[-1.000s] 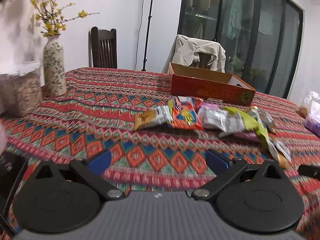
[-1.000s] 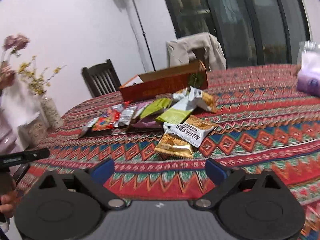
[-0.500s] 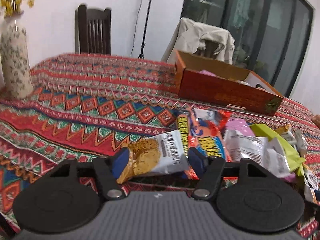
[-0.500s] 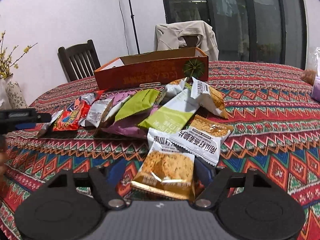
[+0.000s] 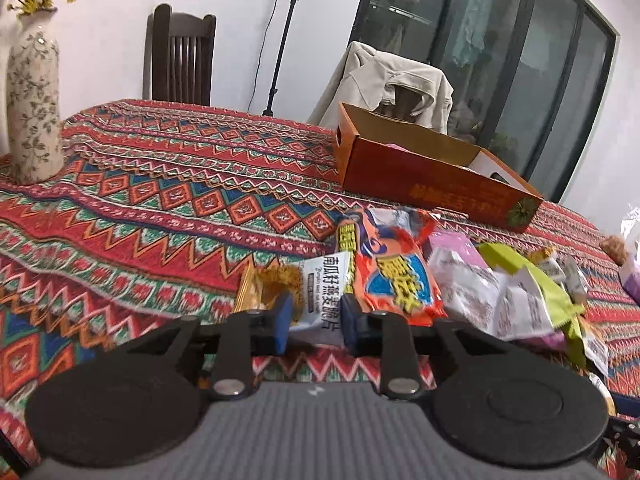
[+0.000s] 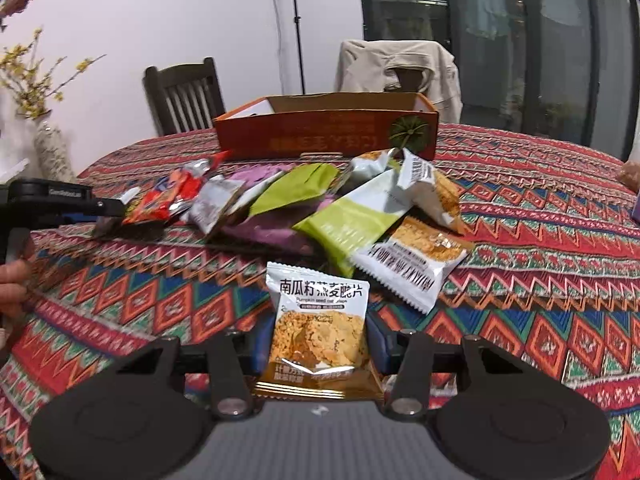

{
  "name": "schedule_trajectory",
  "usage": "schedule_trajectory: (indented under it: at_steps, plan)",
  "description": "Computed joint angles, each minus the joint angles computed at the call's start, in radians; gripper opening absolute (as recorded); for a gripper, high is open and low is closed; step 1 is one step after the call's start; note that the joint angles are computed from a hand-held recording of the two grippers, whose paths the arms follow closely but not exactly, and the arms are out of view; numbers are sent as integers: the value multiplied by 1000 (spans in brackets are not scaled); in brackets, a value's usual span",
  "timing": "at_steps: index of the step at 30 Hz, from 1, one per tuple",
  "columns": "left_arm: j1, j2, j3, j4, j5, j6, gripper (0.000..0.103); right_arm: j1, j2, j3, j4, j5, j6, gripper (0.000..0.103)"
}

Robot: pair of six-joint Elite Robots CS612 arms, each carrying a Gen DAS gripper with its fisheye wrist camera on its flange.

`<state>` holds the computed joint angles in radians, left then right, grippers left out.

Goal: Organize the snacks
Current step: 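Grasp a white printed packet with left tool while right tool grasps pumpkin oat packet, then lift both held packets and carry them over the cardboard box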

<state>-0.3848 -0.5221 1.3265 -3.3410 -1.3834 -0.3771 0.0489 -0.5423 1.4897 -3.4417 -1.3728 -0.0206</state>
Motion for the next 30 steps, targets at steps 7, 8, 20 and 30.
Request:
schedule_trajectory:
  at_steps: [7, 8, 20, 30]
  plan:
    - [-59, -74, 171, -123, 117, 86, 17, -11, -37, 81, -58, 83, -33, 47]
    - [-68, -85, 196, -145, 126, 93, 16, -13, -42, 92, -69, 87, -36, 47]
    - [-131, -186, 382, -367, 112, 61, 12, -40, -95, 227, -242, 128, -19, 47]
    - [-120, -190, 316, -368, 23, 89, 12, -76, -116, 259, -337, 181, 17, 47]
